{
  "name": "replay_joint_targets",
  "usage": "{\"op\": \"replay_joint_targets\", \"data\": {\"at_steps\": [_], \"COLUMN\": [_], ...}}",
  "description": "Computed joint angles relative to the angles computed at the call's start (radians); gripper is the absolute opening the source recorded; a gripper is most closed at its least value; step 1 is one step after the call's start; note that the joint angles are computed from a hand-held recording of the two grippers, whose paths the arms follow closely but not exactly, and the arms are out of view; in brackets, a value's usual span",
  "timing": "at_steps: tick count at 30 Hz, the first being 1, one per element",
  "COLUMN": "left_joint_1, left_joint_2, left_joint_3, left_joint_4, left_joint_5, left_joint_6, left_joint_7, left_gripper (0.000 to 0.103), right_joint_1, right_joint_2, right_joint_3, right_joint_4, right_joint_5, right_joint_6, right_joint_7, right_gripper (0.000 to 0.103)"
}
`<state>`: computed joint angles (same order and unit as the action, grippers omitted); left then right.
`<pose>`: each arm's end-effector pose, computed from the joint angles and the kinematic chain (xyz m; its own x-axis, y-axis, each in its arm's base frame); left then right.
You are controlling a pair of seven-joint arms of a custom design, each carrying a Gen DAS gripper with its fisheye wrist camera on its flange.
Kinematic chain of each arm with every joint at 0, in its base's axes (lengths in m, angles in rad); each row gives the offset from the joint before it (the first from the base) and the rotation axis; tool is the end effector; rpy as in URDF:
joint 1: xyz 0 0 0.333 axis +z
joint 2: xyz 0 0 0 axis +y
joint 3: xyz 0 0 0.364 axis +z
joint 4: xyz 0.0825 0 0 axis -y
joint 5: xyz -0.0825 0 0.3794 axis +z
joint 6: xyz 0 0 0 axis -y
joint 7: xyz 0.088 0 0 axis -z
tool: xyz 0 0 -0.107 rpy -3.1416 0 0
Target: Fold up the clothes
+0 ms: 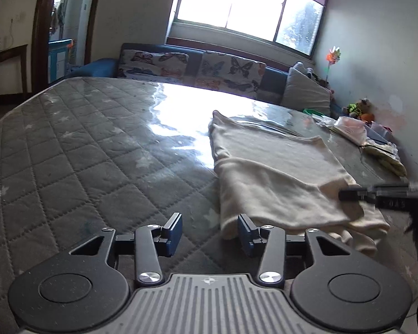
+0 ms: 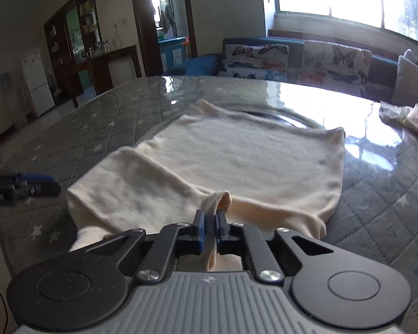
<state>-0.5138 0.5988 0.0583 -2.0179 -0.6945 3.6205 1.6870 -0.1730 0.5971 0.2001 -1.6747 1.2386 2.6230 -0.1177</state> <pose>0.6150 -0.2167 0.3054 0.0787 -0.9754 0.2057 -0.5774 -0.2128 -0.7882 0.7252 -0.0266 0.3280 0.6240 -0.7751 -0.0986 -0.5350 -0.3319 -0.7769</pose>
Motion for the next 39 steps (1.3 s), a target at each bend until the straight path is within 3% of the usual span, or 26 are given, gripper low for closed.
{"op": "replay_joint_targets", "data": {"at_steps": [7, 17, 22, 25, 28, 29, 30, 31, 33, 35, 39], "left_joint_1": [0.038, 0.042, -0.001, -0.058, -0.199, -0.238, -0.287, -0.306, -0.326, -0.402, -0.453], "left_joint_2": [0.024, 0.034, 0.048, 0.065, 0.112, 0.128, 0.146, 0.153, 0.158, 0.186, 0.205], "left_joint_3": [-0.039, -0.051, -0.010, 0.051, 0.210, 0.261, 0.324, 0.353, 0.384, 0.480, 0.546], "left_joint_4": [0.027, 0.062, 0.098, 0.132, 0.195, 0.209, 0.221, 0.219, 0.207, 0.194, 0.165], "left_joint_5": [0.071, 0.115, 0.093, 0.047, -0.106, -0.138, -0.173, -0.174, -0.169, -0.197, -0.186], "left_joint_6": [0.000, 0.009, -0.007, -0.036, -0.103, -0.127, -0.161, -0.178, -0.189, -0.215, -0.235], "left_joint_7": [-0.051, -0.083, -0.053, -0.026, 0.065, 0.079, 0.089, 0.079, 0.054, 0.029, -0.028], "left_gripper": [0.048, 0.053, 0.057, 0.058, 0.055, 0.051, 0.038, 0.029, 0.023, 0.022, 0.018], "right_joint_1": [-0.009, 0.069, 0.100, 0.109, 0.114, 0.115, 0.116, 0.117, 0.117, 0.114, 0.120], "right_joint_2": [-0.062, -0.118, -0.132, -0.136, -0.139, -0.139, -0.139, -0.139, -0.136, -0.129, -0.085], "right_joint_3": [0.031, -0.027, -0.057, -0.068, -0.078, -0.081, -0.084, -0.087, -0.092, -0.100, -0.116], "right_joint_4": [0.016, 0.041, 0.042, 0.045, 0.043, 0.043, 0.042, 0.042, 0.042, 0.043, 0.049], "right_joint_5": [0.168, 0.339, 0.386, 0.399, 0.414, 0.417, 0.419, 0.422, 0.424, 0.406, 0.251], "right_joint_6": [0.004, -0.026, -0.028, -0.032, -0.032, -0.030, -0.028, -0.026, -0.019, -0.012, 0.017], "right_joint_7": [-0.230, -0.476, -0.534, -0.544, -0.554, -0.555, -0.555, -0.555, -0.550, -0.525, -0.343], "right_gripper": [0.006, 0.006, 0.006, 0.006, 0.006, 0.006, 0.006, 0.006, 0.006, 0.006, 0.006]}}
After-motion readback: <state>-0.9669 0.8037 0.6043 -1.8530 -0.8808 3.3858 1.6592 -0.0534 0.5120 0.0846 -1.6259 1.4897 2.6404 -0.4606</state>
